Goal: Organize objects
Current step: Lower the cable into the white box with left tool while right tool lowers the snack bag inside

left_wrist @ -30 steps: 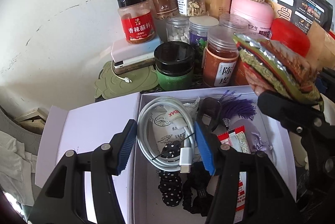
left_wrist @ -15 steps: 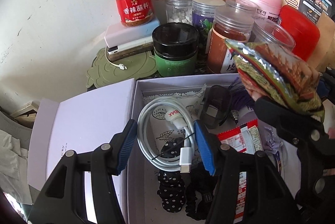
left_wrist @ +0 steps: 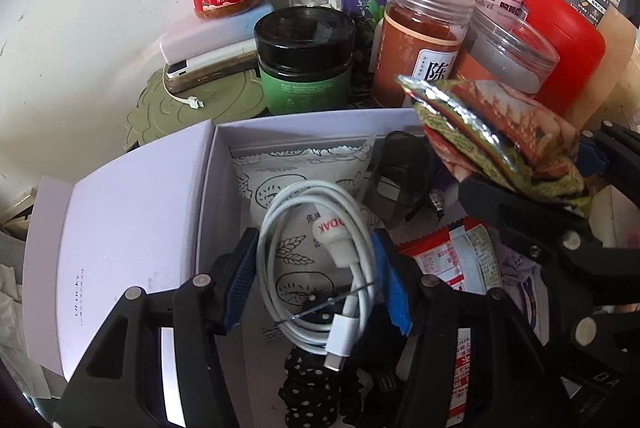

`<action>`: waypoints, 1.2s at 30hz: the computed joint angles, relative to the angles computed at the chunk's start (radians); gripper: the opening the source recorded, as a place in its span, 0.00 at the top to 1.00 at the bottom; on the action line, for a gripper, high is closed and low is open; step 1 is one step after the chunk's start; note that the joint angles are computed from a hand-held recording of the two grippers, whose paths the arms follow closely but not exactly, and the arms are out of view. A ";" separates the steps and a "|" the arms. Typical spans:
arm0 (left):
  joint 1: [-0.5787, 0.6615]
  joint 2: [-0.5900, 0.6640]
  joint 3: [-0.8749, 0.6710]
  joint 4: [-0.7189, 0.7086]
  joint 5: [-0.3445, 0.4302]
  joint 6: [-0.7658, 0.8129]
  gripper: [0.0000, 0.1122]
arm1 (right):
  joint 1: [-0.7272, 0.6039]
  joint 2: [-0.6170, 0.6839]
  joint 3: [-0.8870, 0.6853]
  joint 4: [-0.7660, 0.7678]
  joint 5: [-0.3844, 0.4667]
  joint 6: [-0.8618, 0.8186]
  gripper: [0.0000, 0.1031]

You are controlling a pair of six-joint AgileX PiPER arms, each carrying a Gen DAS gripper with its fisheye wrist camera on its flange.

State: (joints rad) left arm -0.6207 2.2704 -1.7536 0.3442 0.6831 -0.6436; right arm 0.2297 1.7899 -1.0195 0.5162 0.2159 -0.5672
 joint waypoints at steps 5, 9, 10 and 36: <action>-0.006 0.010 -0.013 0.017 0.018 0.007 0.50 | -0.028 0.035 -0.045 0.023 0.090 0.004 0.52; -0.004 0.015 -0.019 0.010 0.025 0.021 0.48 | -0.050 0.062 -0.078 0.064 0.154 -0.016 0.50; -0.004 0.015 -0.020 0.008 0.026 0.025 0.48 | -0.049 0.060 -0.076 0.058 0.153 -0.009 0.50; -0.006 -0.130 0.093 0.142 0.003 -0.106 0.48 | -0.041 -0.084 0.017 0.059 0.099 -0.045 0.38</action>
State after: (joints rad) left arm -0.6272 2.1402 -1.6611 0.4862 0.6856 -0.7501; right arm 0.1891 1.7059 -1.0024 0.5749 0.3153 -0.6118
